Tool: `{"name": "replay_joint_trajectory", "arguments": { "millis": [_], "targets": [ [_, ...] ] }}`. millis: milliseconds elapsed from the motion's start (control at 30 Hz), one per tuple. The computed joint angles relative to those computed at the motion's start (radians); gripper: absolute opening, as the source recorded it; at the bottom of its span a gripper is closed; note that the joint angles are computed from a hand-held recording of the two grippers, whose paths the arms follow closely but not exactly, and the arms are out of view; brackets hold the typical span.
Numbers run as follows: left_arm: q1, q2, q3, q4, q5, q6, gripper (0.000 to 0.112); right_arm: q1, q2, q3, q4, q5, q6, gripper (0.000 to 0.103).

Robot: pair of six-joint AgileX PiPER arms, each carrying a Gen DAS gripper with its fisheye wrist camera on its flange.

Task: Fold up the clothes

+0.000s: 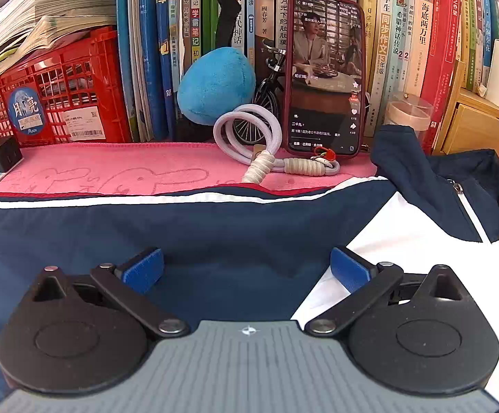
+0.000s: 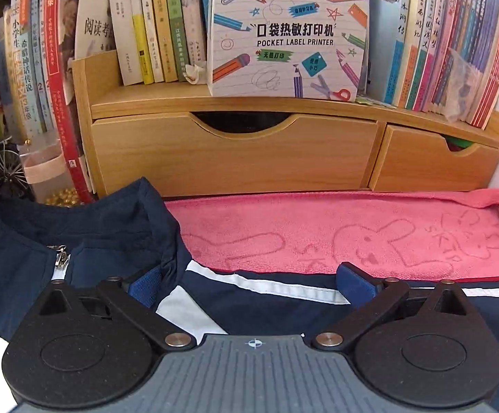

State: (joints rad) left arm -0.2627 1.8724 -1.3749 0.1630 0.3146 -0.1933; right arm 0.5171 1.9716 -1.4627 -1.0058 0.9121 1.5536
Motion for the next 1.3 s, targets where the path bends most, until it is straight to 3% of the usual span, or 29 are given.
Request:
{"name": "replay_joint_trajectory", "arguments": {
  "millis": [233, 400, 500, 633, 733, 800, 900, 1000, 1100, 1167, 1300],
  "targets": [
    [0.001, 0.001, -0.002, -0.010, 0.002, 0.011, 0.103, -0.034, 0.038, -0.065, 0.022, -0.001, -0.033, 0.103],
    [0.002, 0.001, -0.004, -0.016, 0.003, 0.016, 0.103, -0.074, -0.025, 0.032, 0.007, -0.128, 0.043, 0.103],
    [0.003, 0.001, -0.005, -0.020, 0.004, 0.019, 0.103, -0.021, -0.069, 0.096, -0.079, -0.095, 0.161, 0.103],
    [0.002, 0.002, -0.006, -0.020, 0.004, 0.018, 0.103, 0.059, -0.141, 0.164, -0.109, -0.103, 0.181, 0.103],
    [0.002, 0.002, -0.006, -0.020, 0.004, 0.018, 0.103, 0.097, -0.190, 0.207, -0.056, -0.176, 0.129, 0.103],
    [0.003, 0.002, -0.006, -0.021, 0.004, 0.020, 0.103, 0.086, -0.204, 0.213, 0.009, -0.268, 0.038, 0.103],
    [0.003, 0.002, -0.006, -0.024, 0.004, 0.023, 0.103, 0.106, -0.143, 0.123, 0.121, -0.323, -0.170, 0.103],
    [0.005, 0.002, -0.005, -0.028, 0.004, 0.028, 0.103, 0.158, -0.013, -0.042, 0.138, -0.231, -0.343, 0.103],
    [0.005, 0.003, -0.006, -0.029, 0.004, 0.028, 0.103, 0.159, 0.114, -0.188, 0.063, -0.161, -0.337, 0.103],
    [0.004, 0.002, -0.005, -0.026, 0.004, 0.025, 0.103, 0.102, 0.152, -0.257, 0.150, -0.186, -0.358, 0.103],
    [0.003, 0.001, -0.005, -0.023, 0.005, 0.021, 0.103, 0.049, 0.242, -0.415, 0.198, -0.145, -0.427, 0.103]
  ]
}}
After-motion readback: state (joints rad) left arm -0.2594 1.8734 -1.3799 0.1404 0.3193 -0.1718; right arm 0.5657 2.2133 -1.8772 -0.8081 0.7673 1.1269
